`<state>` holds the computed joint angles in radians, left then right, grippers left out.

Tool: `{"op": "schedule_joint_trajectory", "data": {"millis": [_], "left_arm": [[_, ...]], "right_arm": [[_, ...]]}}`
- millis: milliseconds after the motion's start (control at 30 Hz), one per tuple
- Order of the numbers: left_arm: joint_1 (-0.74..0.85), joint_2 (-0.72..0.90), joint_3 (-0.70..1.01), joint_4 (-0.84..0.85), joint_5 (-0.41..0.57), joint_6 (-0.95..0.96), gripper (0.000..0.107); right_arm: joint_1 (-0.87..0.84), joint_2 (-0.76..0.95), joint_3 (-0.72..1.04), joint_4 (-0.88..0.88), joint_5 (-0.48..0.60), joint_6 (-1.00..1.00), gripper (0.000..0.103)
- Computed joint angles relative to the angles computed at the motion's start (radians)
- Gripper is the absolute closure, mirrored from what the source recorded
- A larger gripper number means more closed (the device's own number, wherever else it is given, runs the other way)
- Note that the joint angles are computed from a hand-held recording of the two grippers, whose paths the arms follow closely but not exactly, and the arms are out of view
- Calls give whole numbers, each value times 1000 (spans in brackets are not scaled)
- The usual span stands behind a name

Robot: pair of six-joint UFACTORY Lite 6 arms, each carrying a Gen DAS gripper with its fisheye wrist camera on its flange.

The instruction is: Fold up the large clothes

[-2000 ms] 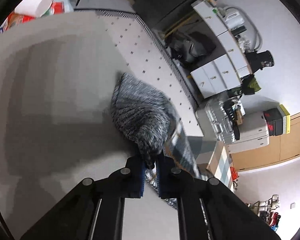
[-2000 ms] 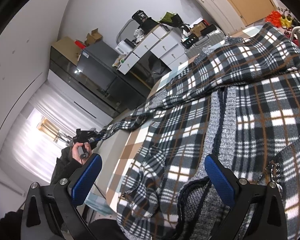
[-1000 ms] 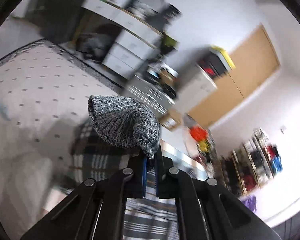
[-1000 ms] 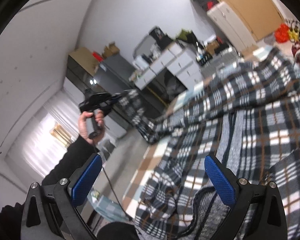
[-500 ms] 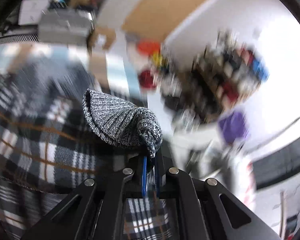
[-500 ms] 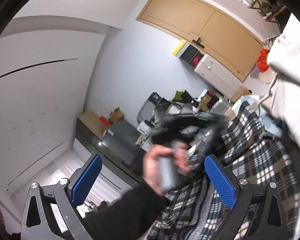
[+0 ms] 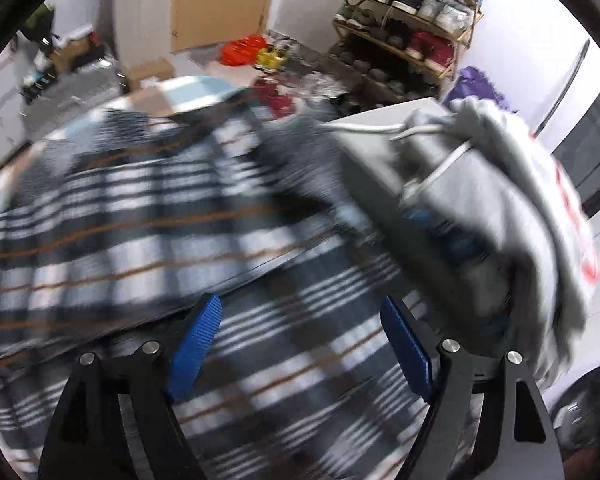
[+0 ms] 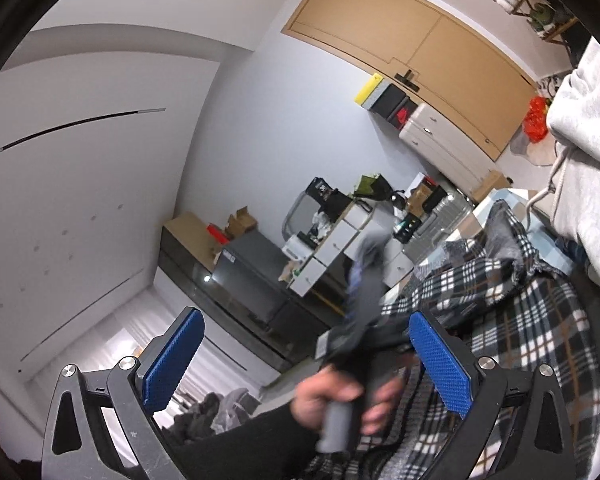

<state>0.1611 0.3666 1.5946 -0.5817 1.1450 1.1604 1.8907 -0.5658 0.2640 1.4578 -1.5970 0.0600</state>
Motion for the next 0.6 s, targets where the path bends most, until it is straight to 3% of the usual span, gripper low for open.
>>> {"op": "schedule_joint_trajectory", "data": {"millis": [167,233,367,500,600], "left_arm": [[171,81,74,66,-107,22,28],[229,205,207,80,-55,-29,28],[319,337,309,111,-73,-94,29],[422,317,211,-8,-192,80,29],[480,285,132,-99,-187,258,29]], "right_arm": [[-36,28,31,11,55,-21,0],[-70,42,43,5,101,-25,0],[-112,65,54,11,159,-15,0],[-148,76,53,15,211,0,0],[-183,91,66,15,263,-9,0]]}}
